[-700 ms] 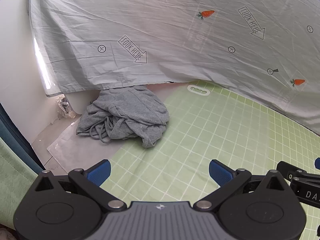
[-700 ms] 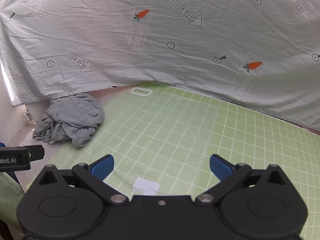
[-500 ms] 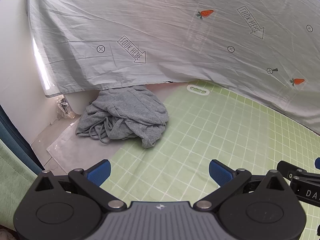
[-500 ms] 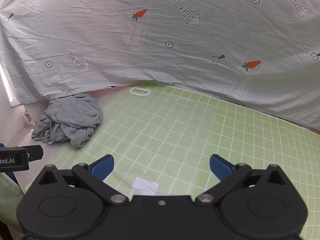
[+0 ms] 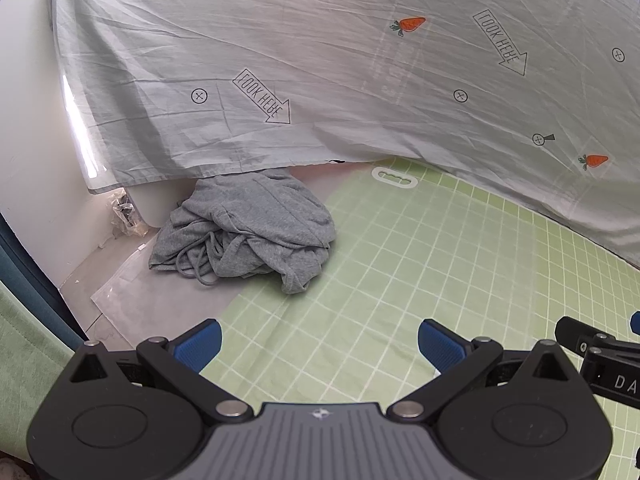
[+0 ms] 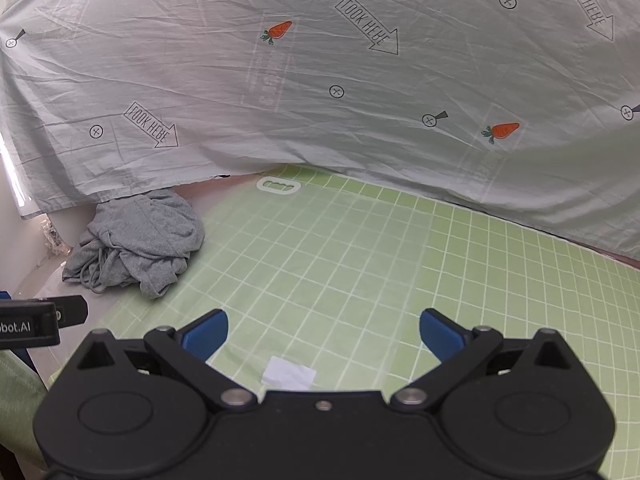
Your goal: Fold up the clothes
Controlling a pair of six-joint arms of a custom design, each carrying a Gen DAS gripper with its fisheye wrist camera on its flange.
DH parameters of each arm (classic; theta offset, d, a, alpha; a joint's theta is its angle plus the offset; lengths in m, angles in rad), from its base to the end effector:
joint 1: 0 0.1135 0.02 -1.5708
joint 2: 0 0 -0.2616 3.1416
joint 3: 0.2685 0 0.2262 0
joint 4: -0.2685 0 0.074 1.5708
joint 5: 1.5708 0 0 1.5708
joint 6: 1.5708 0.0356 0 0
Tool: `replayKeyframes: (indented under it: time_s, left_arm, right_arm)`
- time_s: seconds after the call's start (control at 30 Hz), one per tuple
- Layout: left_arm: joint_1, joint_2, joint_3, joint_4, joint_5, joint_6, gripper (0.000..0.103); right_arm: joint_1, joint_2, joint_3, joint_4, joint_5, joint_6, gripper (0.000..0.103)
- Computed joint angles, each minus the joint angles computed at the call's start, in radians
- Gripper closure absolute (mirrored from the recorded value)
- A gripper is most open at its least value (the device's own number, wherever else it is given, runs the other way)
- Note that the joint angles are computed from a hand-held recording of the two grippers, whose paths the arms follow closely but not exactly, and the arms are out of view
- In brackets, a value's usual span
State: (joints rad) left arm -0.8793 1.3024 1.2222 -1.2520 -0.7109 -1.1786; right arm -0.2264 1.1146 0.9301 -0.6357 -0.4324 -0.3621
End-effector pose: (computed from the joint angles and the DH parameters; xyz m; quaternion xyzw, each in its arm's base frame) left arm 0.1433 -0.1367 0.3100 -0.1797 0.9142 0.0826 0.3536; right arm 0.2009 -0.0310 0.2896 -0.1401 0.9013 0.0872 0.4005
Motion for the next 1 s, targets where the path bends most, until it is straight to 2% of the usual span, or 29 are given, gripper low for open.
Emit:
replayKeyframes:
  time_s: [1.0]
  left_arm:
    - [-0.017,-0.001,0.012,-0.047,-0.009,-0.036,0.0]
  right_arm:
    - [0.013,-0.006,0.002,-0.008,0.008,0.002,0.0]
